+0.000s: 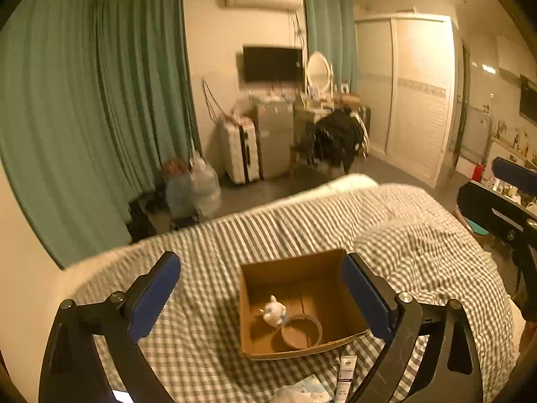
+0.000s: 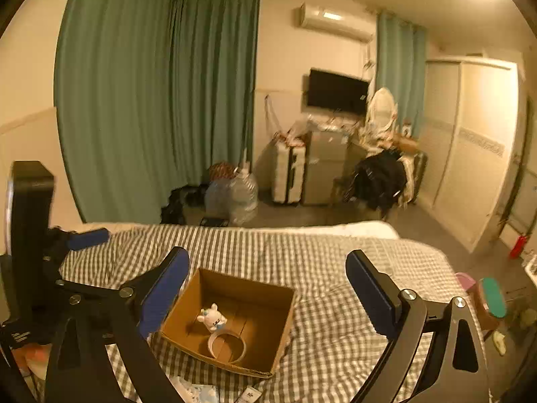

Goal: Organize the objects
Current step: 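Withdraw both tools from the box back toward the pile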

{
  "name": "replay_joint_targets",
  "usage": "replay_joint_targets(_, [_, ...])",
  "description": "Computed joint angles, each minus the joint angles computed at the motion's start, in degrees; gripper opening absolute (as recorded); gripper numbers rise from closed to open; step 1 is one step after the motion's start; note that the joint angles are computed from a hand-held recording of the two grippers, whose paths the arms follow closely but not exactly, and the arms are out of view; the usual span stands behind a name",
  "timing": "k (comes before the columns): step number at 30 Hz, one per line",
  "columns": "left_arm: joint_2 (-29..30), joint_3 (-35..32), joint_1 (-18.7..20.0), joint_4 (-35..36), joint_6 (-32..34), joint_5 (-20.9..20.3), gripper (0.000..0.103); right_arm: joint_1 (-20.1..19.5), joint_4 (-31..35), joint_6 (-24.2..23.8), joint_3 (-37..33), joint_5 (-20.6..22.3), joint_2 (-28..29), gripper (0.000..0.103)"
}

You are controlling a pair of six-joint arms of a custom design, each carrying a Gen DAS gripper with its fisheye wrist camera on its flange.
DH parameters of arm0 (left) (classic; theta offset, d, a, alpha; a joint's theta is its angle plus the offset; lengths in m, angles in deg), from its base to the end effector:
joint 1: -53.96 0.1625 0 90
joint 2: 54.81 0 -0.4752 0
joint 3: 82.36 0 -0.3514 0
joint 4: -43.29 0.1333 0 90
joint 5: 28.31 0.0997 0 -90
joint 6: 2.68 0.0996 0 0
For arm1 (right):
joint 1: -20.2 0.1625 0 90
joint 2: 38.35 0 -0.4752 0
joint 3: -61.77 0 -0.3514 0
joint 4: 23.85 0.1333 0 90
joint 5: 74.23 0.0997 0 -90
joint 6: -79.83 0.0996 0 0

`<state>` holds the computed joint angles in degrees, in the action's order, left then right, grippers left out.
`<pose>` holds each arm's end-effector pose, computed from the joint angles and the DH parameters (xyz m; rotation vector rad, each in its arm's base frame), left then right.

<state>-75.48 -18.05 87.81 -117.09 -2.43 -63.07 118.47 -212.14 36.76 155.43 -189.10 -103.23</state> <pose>-0.5558 -0.6318 0.0819 0.8295 2.1485 -1.0403 0.1810 -0.6096 0.4853 0.6181 -2.0252 1.2478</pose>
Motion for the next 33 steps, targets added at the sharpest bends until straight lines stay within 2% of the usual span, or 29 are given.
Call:
replay_joint_targets(3, [-2.9, 3.9, -2.1, -2.7, 0.0, 1.3, 0.103, 3.1, -4.7, -0.8, 2.5, -2.6, -1.9, 0.101])
replay_joint_targets(5, [-5.0, 7.2, -3.1, -4.6, 0.1, 1.2, 0.103, 4.1, -7.6, -2.0, 4.7, -2.8, -3.4, 0.102])
replay_joint_targets(8, [-7.5, 12.0, -4.5, -7.5, 0.0, 1.6, 0.103, 5.9, -7.6, -3.2, 7.2, -5.8, -5.0, 0.102])
replay_joint_targets(13, [-10.2, 20.0, -5.9, -11.1, -1.3, 1.7, 0.103, 5.6, -8.0, -1.2, 14.3, -6.7, -8.4, 0.102])
replay_joint_targets(19, [-11.8, 30.0, -6.8, -16.6, -5.6, 3.4, 0.103, 1.0, -7.7, 1.2, 23.5, 0.5, -12.9, 0.102])
replay_joint_targets(25, [-9.8, 37.6, -6.5, -19.5, -11.7, 7.0, 0.103, -4.4, -7.9, 2.8, 29.9, 6.9, -14.7, 0.102])
replay_joint_targets(28, [-8.0, 40.3, -5.5, -19.8, -16.0, 7.8, 0.103, -7.2, -9.1, 2.2, 32.0, 7.8, -13.4, 0.102])
replay_joint_targets(33, [-5.5, 42.6, -1.9, -13.9, -26.1, 4.3, 0.103, -11.5, -8.3, 2.8, 33.4, 6.9, -10.0, 0.102])
